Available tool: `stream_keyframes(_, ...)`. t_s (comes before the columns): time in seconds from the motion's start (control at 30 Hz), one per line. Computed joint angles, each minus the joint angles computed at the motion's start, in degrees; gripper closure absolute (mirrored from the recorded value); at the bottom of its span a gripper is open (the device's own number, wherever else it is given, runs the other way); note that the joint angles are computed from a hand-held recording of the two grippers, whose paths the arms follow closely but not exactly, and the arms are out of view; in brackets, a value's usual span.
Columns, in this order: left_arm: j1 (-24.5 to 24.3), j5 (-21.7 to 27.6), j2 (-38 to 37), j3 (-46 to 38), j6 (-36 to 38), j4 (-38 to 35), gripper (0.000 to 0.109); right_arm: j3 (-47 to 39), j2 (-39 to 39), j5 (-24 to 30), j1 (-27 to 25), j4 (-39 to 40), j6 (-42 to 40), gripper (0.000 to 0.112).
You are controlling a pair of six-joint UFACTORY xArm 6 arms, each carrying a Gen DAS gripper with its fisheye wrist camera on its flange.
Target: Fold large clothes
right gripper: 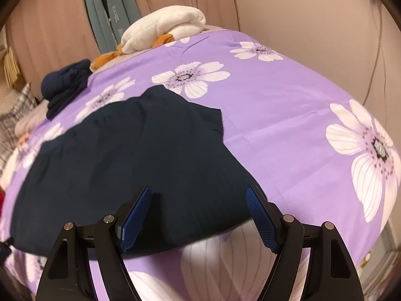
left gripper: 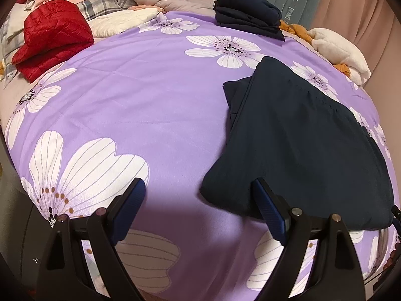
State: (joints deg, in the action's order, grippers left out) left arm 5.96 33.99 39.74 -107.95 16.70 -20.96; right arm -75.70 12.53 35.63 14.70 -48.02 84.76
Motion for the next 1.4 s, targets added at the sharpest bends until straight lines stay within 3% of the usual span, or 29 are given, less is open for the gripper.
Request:
stream_keyframes(0.33,-0.6,-2.57,-0.6,1.38,-1.02,3.43,0.021,0.25,-0.26,3.49,-0.26,1.49,0.22,0.035)
stream_keyframes(0.53,-1.03,-4.58,-1.18,2.72,-1.96,6.1,0.021,4.94,-2.69,-2.14,-2.11,3.75,3.22,0.035)
stream_keyframes(1.4,-1.72,-7.94,-2.24,5.21,-4.21,11.42,0.021,5.31,-3.01,-0.9,-2.14,2.76,4.71,0.035)
